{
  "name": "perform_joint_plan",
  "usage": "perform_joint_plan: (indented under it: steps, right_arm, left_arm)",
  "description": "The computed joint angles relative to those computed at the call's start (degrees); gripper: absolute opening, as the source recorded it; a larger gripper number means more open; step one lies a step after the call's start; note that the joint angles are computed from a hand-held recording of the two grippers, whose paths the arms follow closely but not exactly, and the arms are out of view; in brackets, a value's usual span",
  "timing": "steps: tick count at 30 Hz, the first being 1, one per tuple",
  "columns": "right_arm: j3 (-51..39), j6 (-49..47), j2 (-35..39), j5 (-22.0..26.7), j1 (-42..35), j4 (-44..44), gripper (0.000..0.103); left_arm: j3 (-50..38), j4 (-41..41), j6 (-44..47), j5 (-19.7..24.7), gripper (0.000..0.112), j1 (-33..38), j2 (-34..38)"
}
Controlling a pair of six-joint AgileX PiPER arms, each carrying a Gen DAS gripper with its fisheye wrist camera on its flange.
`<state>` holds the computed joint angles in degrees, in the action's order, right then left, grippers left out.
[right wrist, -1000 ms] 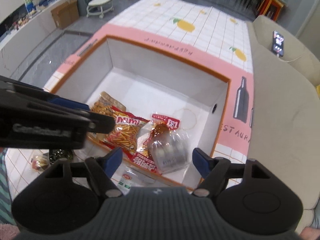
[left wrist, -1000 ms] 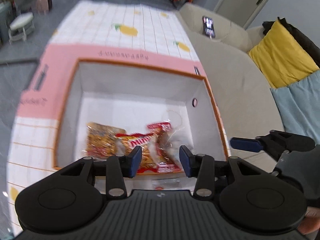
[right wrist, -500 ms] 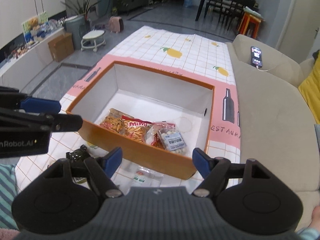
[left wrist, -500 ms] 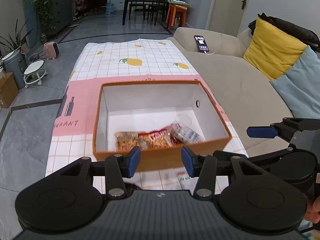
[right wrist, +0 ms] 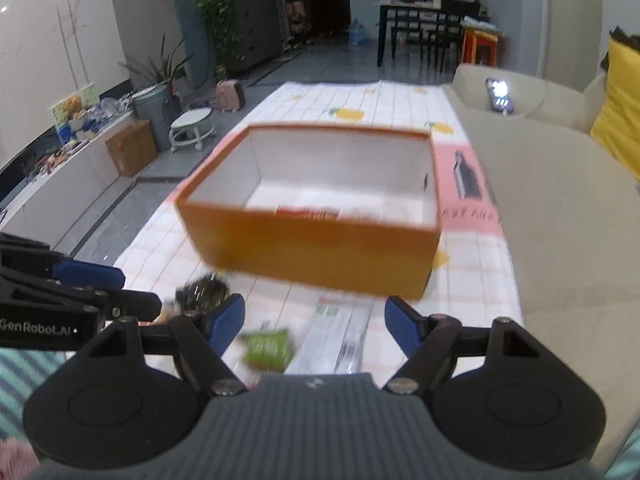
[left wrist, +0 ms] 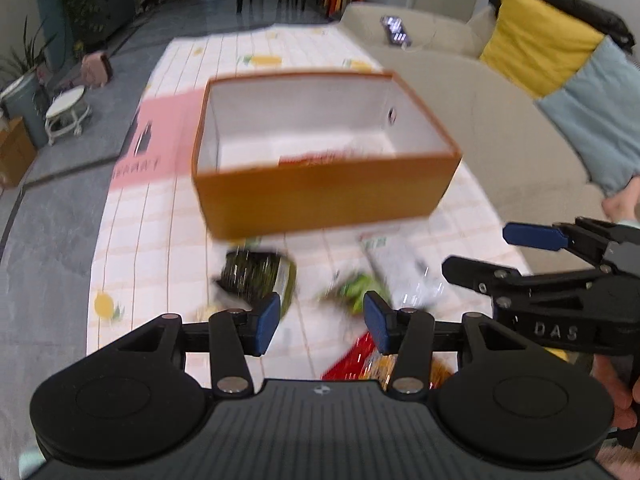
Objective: Organize snacks
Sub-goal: 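Move both tools back toward the remaining snacks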
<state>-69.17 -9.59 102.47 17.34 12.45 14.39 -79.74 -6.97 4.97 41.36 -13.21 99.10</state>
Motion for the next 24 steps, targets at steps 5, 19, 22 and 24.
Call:
perform_joint_plan:
  steps: [5, 19, 22, 24]
  right_arm:
    - [3.7, -2.3, 1.2, 0.5, 2.1, 2.0, 0.08]
    - [-4.0, -2.6, 13.1, 9.1, 6.1, -2.5, 0.087]
    - [-6.4, -3.9, 15.2, 10.9, 6.1, -1.2, 0.088]
    - [-7.1, -3.9, 16.0, 11.4, 6.0, -1.0, 0.088]
  left_arm:
    - [3.2, 2.6, 0.6, 1.2, 0.06, -0.8, 0.3]
    - [2.1, 4.1, 4.3, 2.0, 0.064, 4.2, 4.6]
    - [0.1, 4.3, 5.7, 1.5, 0.068, 6.0, 6.9]
    - [-1.8, 6.2, 6.2, 2.2, 0.069, 6.1, 8.5]
